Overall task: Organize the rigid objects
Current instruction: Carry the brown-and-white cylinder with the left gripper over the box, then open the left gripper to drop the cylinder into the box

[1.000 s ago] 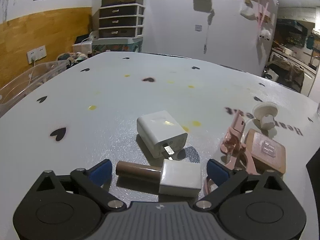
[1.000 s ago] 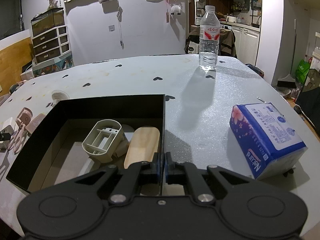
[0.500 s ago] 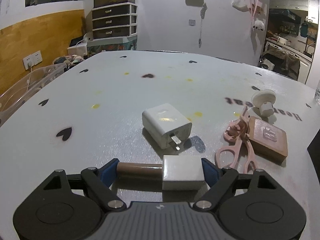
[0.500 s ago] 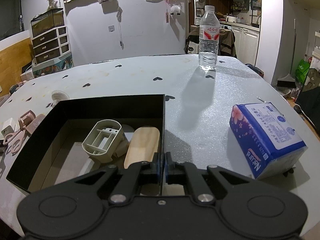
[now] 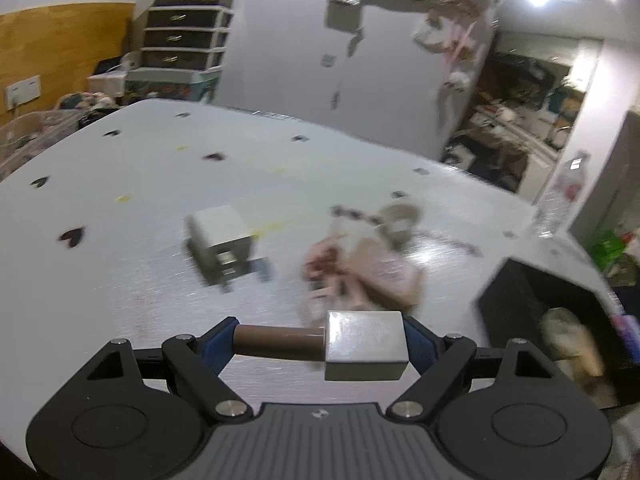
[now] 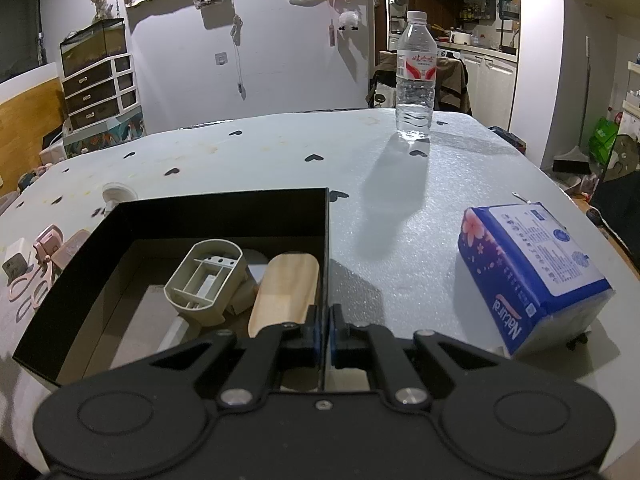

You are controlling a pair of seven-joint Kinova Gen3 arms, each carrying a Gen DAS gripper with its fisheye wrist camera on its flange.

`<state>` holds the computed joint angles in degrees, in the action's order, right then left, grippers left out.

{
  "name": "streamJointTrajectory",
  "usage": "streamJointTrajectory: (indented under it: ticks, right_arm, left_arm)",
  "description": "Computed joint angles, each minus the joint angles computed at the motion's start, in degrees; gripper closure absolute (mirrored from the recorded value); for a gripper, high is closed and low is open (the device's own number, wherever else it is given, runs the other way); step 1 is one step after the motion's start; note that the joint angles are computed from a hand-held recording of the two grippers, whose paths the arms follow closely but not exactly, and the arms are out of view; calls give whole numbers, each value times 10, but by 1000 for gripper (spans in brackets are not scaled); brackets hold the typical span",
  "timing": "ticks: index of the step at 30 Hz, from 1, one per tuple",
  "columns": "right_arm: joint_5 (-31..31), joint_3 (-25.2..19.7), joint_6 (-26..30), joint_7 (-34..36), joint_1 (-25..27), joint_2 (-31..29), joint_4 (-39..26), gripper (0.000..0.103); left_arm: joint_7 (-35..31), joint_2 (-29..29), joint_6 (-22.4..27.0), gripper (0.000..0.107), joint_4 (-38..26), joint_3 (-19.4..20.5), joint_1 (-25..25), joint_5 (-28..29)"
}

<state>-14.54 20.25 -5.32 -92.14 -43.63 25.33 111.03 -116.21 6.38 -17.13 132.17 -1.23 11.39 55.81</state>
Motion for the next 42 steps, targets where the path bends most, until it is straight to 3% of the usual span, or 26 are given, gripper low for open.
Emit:
streamJointTrajectory:
  ticks: [6, 11, 14, 19, 23, 28, 39, 42]
  right_arm:
    - [0, -11, 1, -1, 10, -4, 2, 97]
    - [14, -44, -2, -1, 42, -9, 4, 96]
    - [16, -47, -4, 1, 44, -8, 5, 96]
    - [5, -38, -10, 5, 34, -8, 9, 96]
    - [-1, -45, -11, 5, 41, -9, 10, 96]
    - [3, -59, -12, 7, 54, -11, 10, 96]
    - [13, -107, -21, 3, 101, -14, 13, 96]
    - [15, -111, -20, 2, 105, -14, 12, 96]
  left_arm:
    - [21, -10, -7, 22, -25, 38, 28, -38]
    - [103, 12, 30, 22, -72, 64, 37, -154]
    - [157, 40, 61, 22, -109, 117, -2, -224]
    - [253, 94, 128, 22, -175, 164, -37, -331]
    - [284, 135, 195, 22, -231, 169, -38, -358]
    - [346, 183, 292, 22, -310, 132, -12, -386]
    - [384, 210, 349, 22, -351, 150, -31, -383]
    - [393, 218, 390, 22, -372, 148, -34, -377]
